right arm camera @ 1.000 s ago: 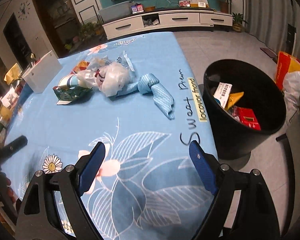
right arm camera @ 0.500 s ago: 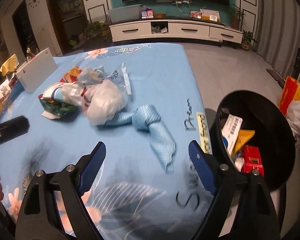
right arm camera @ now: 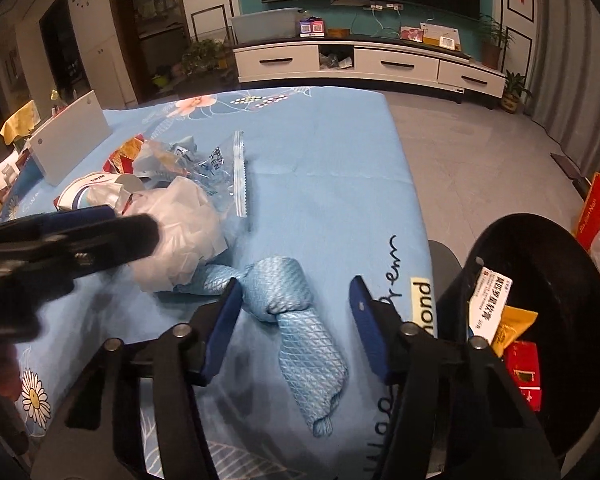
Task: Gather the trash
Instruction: 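Grasp the white plastic bag with the left tool while the right tool grasps the light blue cloth, then carry the bag and cloth over the black bin and open both tools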
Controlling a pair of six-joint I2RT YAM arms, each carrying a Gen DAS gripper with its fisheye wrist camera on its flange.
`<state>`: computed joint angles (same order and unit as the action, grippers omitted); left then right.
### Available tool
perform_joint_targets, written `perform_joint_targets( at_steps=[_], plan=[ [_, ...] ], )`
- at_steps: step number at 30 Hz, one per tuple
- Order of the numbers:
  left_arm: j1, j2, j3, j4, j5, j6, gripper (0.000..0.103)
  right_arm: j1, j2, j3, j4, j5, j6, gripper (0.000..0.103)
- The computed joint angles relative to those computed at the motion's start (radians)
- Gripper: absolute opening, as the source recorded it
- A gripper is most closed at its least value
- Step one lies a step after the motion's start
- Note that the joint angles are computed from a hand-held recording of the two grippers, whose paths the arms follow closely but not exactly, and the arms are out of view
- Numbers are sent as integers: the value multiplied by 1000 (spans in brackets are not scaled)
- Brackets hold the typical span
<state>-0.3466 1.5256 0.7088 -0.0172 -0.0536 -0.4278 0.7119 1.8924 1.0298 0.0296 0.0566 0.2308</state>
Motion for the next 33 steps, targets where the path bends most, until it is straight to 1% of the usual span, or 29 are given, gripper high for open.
perform_joint_targets(
  at_steps=[1, 2, 4, 5, 6, 7, 8, 9, 12, 17, 21, 26, 29, 33],
  plan=[
    [-4, 21, 11, -1, -5, -2, 72, -2, 4, 2, 3, -5, -1, 49],
    [-4, 54, 30, -2, -5, 0, 67, -4, 6, 3, 5, -15, -4, 45],
    [-1, 86, 42, -6, -5, 2, 60, -6, 5, -1, 14, -25, -7, 40],
    [-2, 91, 40, -2, -5, -4, 53, -5, 6, -2, 14, -30, -7, 35],
    [-6, 94, 37, 0, -8, -8, 47, -5, 4, -5, 18, -35, -6, 34],
    [-10, 95, 35, 1, -16, -10, 45, -4, 2, -9, 21, -32, -3, 33],
    [-15, 93, 33, 3, -21, -13, 36, -2, -1, -14, 22, -33, 1, 31],
    [-18, 85, 26, 4, -22, -13, 31, 2, -1, -13, 21, -32, 7, 30],
    [-27, 61, 17, -4, -27, -10, 24, 8, -21, -36, 30, -24, 23, 27],
    [-55, -26, -15, -30, -50, -17, 22, 17, -87, -106, 52, -12, 67, 26],
    [-92, -105, -30, -74, -84, -23, 22, 28, -180, -185, 63, 1, 104, 25],
    [-160, -202, -32, -155, -152, -31, 22, 29, -320, -285, 60, 13, 152, 25],
    [-193, -246, -29, -191, -170, -43, 22, 10, -440, -362, 43, 21, 188, 25],
    [-239, -283, -21, -226, -197, -60, 22, -29, -536, -429, 29, 16, 223, 25]
  ],
)
